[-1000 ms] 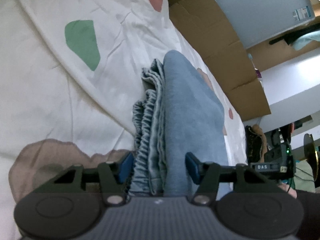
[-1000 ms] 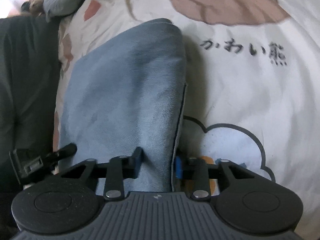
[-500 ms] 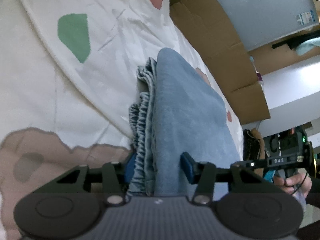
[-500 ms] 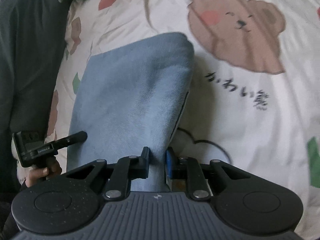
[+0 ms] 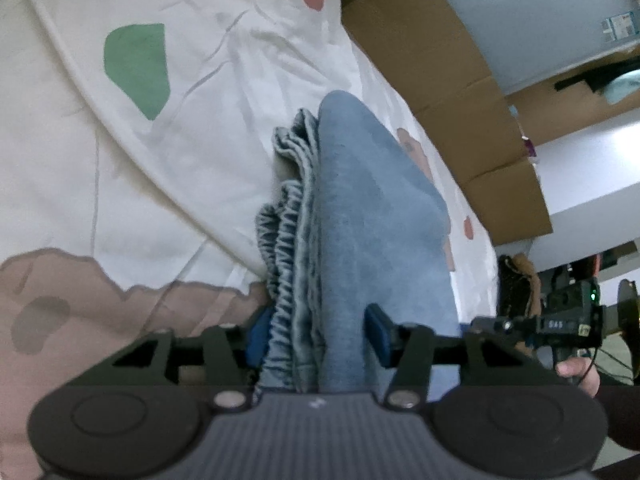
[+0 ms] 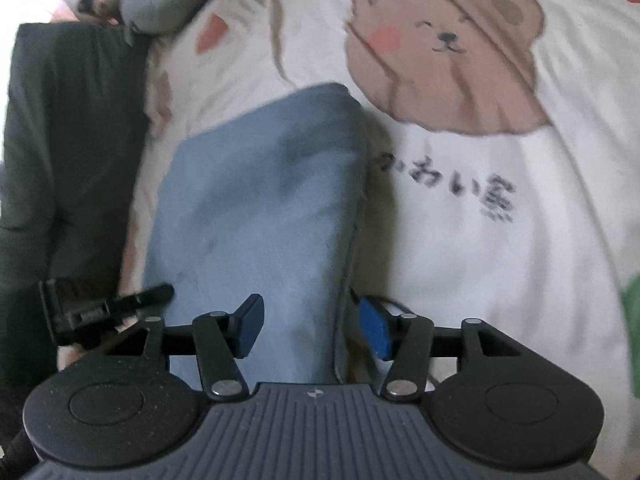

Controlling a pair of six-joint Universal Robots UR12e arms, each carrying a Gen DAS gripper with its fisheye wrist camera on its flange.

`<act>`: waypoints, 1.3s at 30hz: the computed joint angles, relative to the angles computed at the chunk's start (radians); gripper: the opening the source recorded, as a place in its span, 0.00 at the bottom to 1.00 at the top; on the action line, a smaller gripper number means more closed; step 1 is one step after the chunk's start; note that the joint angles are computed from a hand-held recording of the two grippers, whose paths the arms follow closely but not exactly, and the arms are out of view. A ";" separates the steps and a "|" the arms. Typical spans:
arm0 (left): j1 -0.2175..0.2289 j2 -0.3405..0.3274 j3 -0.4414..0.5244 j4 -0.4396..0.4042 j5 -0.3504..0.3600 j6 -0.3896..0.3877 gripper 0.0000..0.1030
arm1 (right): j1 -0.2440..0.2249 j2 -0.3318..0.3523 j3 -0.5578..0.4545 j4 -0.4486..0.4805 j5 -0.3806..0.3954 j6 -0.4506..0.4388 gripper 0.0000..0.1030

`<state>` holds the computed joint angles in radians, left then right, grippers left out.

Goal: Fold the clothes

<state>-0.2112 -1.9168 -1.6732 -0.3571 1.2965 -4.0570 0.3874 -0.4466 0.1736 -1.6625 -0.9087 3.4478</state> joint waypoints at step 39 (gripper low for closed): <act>-0.083 -0.217 0.330 -0.179 -0.141 0.059 0.59 | -0.087 -0.218 0.406 -0.217 -0.009 -0.038 0.17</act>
